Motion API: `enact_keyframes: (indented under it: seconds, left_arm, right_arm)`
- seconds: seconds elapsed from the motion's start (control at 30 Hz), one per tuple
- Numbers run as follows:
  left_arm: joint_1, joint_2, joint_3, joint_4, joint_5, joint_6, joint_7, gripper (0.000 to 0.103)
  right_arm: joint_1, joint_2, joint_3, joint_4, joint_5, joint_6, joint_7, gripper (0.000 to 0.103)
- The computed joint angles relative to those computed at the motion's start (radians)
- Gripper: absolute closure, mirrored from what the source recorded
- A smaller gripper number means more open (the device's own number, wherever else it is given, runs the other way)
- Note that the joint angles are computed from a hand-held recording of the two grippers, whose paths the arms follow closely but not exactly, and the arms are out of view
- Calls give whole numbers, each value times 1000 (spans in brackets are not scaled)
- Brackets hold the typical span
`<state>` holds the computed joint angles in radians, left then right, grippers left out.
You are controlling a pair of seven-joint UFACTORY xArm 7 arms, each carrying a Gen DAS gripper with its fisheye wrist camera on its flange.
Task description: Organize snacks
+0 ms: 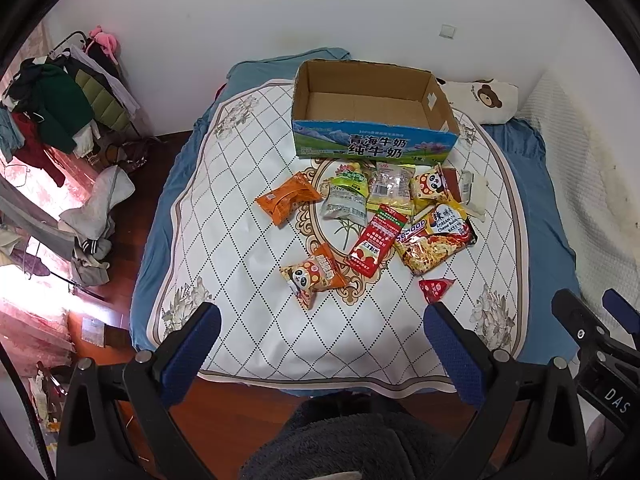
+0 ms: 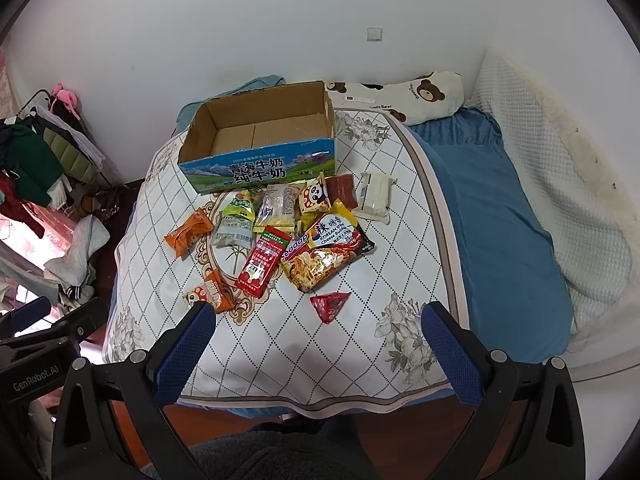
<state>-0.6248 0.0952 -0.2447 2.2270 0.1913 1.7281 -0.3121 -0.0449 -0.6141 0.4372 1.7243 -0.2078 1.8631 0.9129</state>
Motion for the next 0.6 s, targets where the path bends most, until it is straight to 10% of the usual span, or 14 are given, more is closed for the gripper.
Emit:
enact_keyframes:
  seconds: [0.6]
  left_arm:
    - [8,16,13,4,-28,11,5,0]
  right_arm:
    - [6,4,3,-6,-3,-1,5,0]
